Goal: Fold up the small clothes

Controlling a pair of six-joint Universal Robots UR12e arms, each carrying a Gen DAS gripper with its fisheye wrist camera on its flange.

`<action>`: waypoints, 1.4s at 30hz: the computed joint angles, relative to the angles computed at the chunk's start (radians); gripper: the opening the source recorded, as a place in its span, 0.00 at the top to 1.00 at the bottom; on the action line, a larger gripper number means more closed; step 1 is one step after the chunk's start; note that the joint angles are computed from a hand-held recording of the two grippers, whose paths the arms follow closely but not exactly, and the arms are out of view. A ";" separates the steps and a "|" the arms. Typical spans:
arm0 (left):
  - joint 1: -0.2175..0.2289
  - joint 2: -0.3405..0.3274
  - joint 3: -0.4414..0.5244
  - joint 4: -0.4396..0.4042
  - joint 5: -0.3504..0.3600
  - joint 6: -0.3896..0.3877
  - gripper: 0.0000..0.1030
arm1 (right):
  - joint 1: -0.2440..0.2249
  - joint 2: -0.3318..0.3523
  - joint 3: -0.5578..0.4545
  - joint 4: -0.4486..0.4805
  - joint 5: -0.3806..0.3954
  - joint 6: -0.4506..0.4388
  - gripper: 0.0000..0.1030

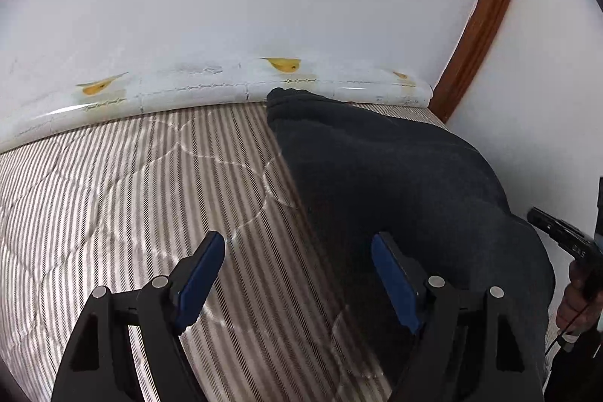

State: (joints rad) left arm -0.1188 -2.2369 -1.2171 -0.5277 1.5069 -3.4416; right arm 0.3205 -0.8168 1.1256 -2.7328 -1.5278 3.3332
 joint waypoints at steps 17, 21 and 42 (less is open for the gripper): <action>-0.067 0.110 -0.141 0.056 0.049 0.049 0.24 | -0.008 -0.037 0.115 -0.064 0.213 0.017 0.62; -0.073 0.115 -0.145 0.048 0.053 0.015 0.24 | 0.004 -0.033 0.087 -0.002 0.163 -0.020 0.89; -0.087 0.101 -0.155 0.023 0.050 0.021 0.18 | 0.011 -0.044 0.089 -0.009 0.000 -0.107 0.80</action>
State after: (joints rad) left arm -0.2054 -2.1357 -1.3717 -0.5051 1.5571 -3.4201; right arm 0.3313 -0.8607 1.2143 -2.7416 -1.5278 3.2262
